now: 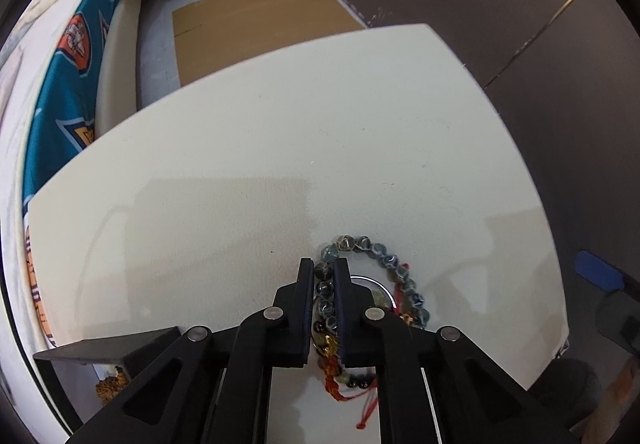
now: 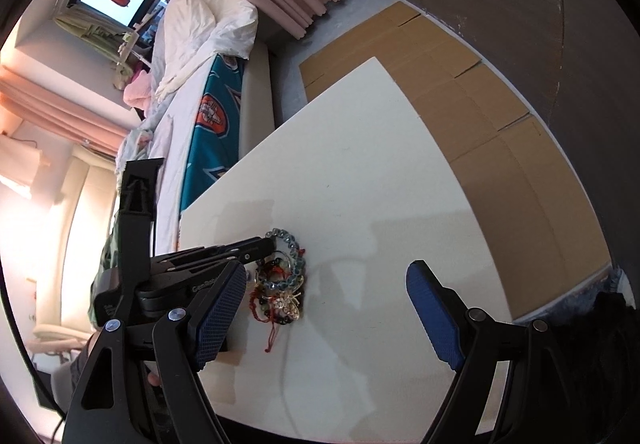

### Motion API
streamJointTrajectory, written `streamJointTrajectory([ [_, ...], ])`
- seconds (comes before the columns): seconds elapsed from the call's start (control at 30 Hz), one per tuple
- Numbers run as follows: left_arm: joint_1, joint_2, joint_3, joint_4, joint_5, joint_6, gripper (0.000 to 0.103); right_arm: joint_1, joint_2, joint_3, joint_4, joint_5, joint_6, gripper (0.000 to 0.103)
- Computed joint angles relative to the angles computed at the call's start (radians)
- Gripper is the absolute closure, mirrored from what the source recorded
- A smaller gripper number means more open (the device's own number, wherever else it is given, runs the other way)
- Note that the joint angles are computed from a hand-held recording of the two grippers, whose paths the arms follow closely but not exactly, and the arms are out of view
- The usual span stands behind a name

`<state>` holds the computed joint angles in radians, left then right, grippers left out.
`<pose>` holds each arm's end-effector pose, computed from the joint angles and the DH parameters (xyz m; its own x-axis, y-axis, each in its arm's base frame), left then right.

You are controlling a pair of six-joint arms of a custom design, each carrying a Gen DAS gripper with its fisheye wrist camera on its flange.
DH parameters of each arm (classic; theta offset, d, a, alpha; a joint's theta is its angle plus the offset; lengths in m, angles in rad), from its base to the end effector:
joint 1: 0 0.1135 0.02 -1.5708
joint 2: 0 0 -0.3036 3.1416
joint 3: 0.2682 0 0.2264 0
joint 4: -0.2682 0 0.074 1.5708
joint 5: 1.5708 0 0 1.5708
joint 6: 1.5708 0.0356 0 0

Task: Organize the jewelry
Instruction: 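Move the left tool to the grey beaded bracelets and close on them, then carry the grey bracelet toward the black box with the left tool while the right grasps the gold butterfly charm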

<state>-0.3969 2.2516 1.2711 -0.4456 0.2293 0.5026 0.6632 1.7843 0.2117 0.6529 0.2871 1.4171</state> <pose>0.3640 -0.1614 0.0939 -0.6039 0.7617 -0.2347 0.7960 0.5917 -0.1277 0.1713 0.1210 0.1058 -0.5458 0.7763 -0.3154 0.5497 0.6158 0.5644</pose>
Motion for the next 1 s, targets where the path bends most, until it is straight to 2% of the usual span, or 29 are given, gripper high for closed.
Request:
streamJointTrajectory([
  [0.3, 0.025, -0.168, -0.054, -0.074, 0.112, 0.059, 0.093, -0.013, 0.048, 0.05, -0.012, -0.036, -0.033, 0.021],
  [0.5, 0.053, -0.245, -0.079, -0.089, 0.151, 0.083, 0.093, -0.021, 0.133, 0.097, 0.032, -0.096, -0.051, 0.029],
  [0.7, 0.094, -0.288, -0.074, -0.115, 0.168, 0.115, 0.093, -0.027, 0.233, 0.19, 0.02, -0.169, -0.083, 0.048],
  [0.83, 0.13, -0.297, -0.061, -0.138, 0.176, 0.138, 0.093, -0.032, 0.274, 0.238, -0.005, -0.192, -0.088, 0.05],
  [0.93, 0.156, -0.305, -0.059, -0.15, 0.181, 0.155, 0.093, -0.043, 0.306, 0.276, -0.024, -0.219, -0.1, 0.062],
  [1.0, 0.18, -0.308, -0.057, -0.153, 0.186, 0.166, 0.093, -0.047, 0.331, 0.306, -0.046, -0.236, -0.105, 0.065],
])
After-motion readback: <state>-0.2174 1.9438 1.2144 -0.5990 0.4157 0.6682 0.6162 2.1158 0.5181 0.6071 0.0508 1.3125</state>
